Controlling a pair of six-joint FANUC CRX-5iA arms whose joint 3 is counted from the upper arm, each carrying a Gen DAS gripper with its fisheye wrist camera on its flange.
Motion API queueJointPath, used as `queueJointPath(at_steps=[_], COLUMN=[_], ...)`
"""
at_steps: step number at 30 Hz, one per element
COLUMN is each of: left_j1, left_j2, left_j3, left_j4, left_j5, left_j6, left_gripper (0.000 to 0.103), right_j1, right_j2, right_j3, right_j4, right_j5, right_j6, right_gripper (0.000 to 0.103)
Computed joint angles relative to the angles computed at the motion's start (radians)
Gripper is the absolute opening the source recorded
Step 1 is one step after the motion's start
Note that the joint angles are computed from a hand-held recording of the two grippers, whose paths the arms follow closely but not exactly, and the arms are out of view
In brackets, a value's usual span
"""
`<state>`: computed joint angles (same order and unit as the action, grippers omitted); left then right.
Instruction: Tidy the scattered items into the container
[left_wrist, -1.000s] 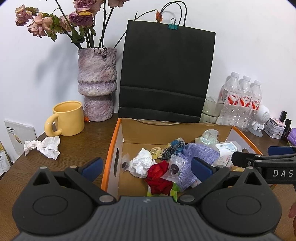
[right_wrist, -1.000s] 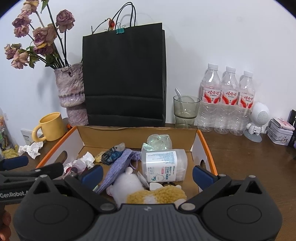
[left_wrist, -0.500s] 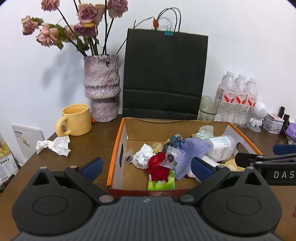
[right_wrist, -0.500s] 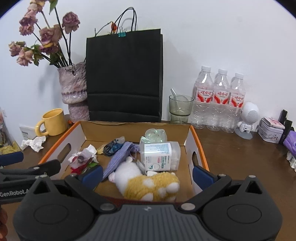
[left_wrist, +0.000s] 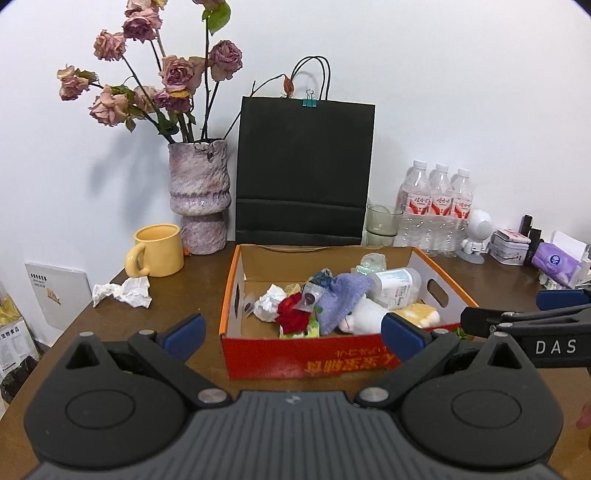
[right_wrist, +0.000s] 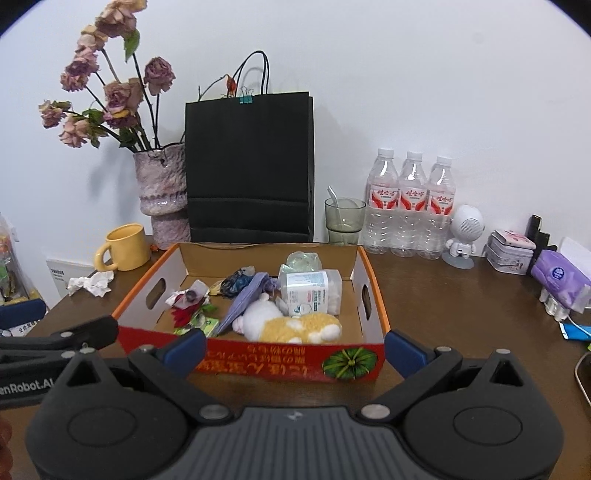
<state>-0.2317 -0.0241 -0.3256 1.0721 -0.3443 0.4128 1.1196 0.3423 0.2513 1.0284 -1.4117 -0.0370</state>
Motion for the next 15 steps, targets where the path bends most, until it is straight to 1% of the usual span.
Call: queueJointPath(at_steps=[3,6,11,15], left_j1=[0.014,0.020,0.036,0.041], left_j2=[-0.025,-0.049,-0.077,-0.093], left_j3=[-0.015,-0.038,-0.056,-0.070], left_j4=[-0.027,-0.021,-0.038,-0.038], left_j5=[-0.017,-0.021,-0.041,-0.040], left_j6=[0.023,0.009,0.021,0.018], left_gripper=[0.103,0.103,0.103,0.103], right_j1=[0.025,0.044,0.070,0.084], right_j2=[-0.008,-0.018,-0.020,-0.018], right_j3=[-0.007,-0.017,-0.019,-0.015], right_j4=[0.002,0.003,0.012,0.018], right_j5=[-0.019,-0.025,-0.044,-0.051], right_j6=[-0.012,-0.030,-0.041,-0.043], right_gripper=[0.103,0.103,0.103,0.103])
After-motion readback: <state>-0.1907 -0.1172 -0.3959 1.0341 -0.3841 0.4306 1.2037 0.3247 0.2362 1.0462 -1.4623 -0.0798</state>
